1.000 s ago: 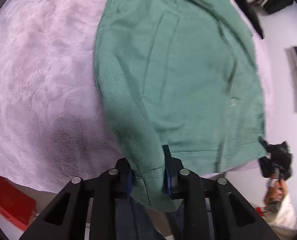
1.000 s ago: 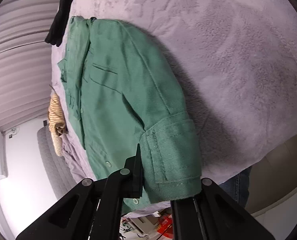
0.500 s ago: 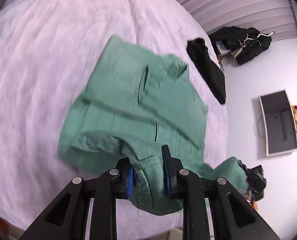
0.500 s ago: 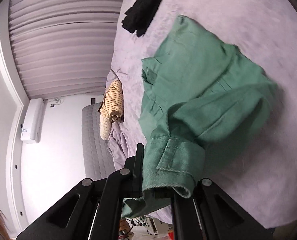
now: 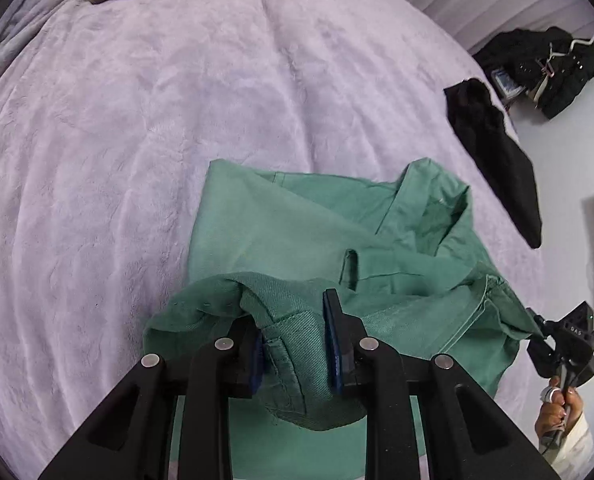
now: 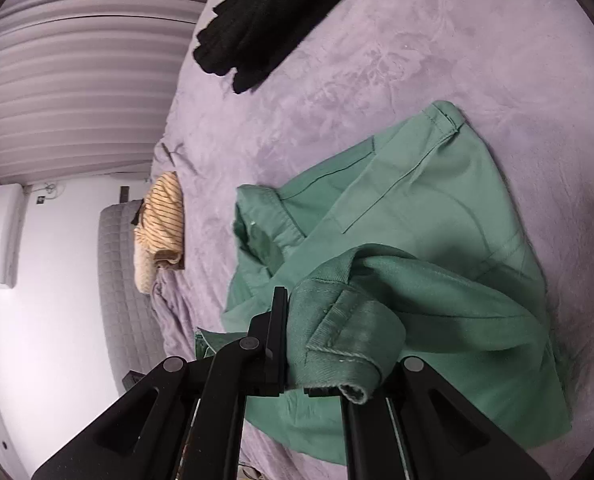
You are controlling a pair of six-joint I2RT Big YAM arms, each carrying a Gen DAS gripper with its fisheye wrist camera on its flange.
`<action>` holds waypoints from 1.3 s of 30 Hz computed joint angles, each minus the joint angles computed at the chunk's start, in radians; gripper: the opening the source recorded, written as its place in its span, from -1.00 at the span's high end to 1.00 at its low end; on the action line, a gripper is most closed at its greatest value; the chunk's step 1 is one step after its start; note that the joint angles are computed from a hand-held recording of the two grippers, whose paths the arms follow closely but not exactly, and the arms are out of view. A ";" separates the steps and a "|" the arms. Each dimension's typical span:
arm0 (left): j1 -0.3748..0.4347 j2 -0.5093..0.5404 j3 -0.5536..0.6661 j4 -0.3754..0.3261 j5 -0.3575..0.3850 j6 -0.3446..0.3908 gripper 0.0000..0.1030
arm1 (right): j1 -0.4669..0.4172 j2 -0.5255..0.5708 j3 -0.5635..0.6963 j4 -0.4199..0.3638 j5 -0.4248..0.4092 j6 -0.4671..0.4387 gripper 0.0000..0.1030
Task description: Fold large clothes
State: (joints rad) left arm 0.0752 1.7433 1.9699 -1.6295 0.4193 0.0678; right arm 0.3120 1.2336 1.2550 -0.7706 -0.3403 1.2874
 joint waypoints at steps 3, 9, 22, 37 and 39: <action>-0.008 0.024 0.015 -0.019 -0.033 0.025 0.46 | -0.009 0.020 -0.021 0.014 0.014 0.018 0.83; 0.008 -0.003 0.045 0.060 -0.118 0.023 -0.84 | -0.010 0.058 0.082 -0.139 0.049 -0.103 0.37; -0.060 -0.010 -0.077 0.209 -0.309 0.027 -0.84 | -0.006 0.155 0.206 -0.443 0.275 -0.394 0.58; 0.005 -0.077 -0.202 0.264 -0.409 0.126 -0.89 | 0.008 0.050 0.115 -0.483 0.440 -0.348 0.51; 0.014 -0.134 -0.252 0.267 -0.401 0.168 -0.89 | 0.066 0.024 0.131 -0.505 0.474 -0.359 0.54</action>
State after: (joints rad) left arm 0.0891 1.6094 1.7179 -1.3630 0.0178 0.2355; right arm 0.3777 1.2580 1.3858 -1.2758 0.1339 0.9279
